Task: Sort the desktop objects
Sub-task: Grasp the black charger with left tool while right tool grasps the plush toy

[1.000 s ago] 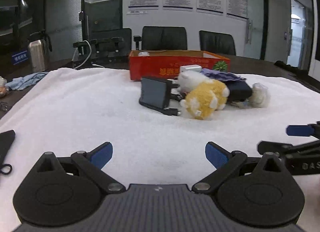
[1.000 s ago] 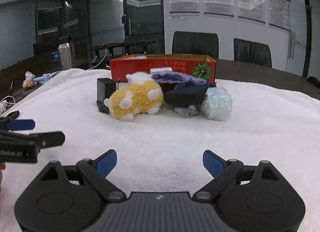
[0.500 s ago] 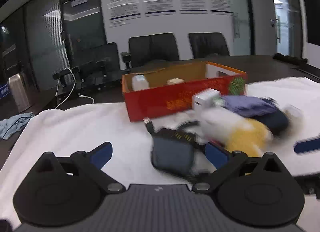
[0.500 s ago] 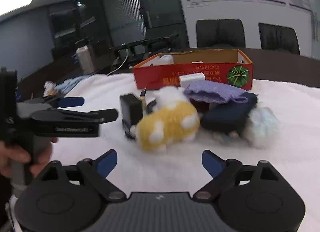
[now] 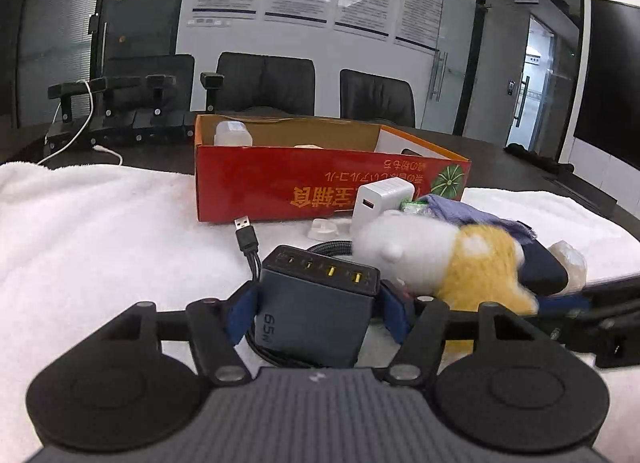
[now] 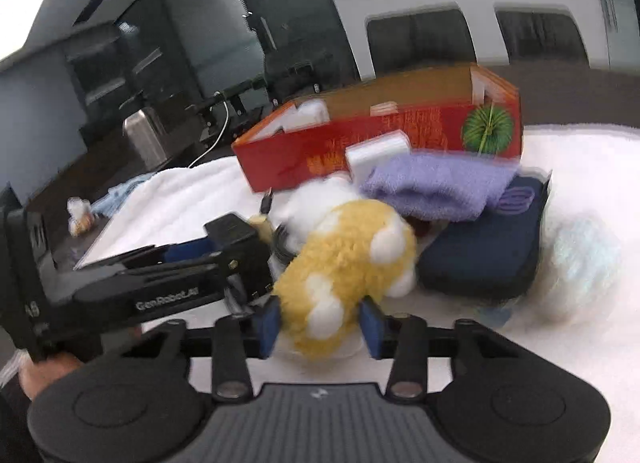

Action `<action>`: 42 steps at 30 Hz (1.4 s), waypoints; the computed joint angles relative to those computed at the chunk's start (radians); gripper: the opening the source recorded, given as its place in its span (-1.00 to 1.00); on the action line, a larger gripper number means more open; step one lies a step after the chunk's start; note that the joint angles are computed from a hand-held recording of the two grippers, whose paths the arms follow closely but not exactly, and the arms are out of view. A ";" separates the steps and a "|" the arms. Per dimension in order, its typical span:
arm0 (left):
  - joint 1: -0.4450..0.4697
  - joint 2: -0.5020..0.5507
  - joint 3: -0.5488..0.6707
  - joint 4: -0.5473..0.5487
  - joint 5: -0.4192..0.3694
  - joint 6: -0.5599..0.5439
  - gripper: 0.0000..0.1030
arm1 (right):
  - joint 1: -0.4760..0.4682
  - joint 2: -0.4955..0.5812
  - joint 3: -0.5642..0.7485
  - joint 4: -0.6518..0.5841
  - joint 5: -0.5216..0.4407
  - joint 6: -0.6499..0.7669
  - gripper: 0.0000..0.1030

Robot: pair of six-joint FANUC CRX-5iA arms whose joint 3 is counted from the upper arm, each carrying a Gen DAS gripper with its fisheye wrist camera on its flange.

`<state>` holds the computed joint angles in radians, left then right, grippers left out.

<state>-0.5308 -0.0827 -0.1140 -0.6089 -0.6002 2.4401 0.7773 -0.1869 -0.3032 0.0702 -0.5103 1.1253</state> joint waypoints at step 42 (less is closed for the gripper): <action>-0.078 0.052 0.135 0.251 -0.383 -0.360 0.30 | -0.033 -0.003 -0.028 -0.040 0.098 0.168 0.61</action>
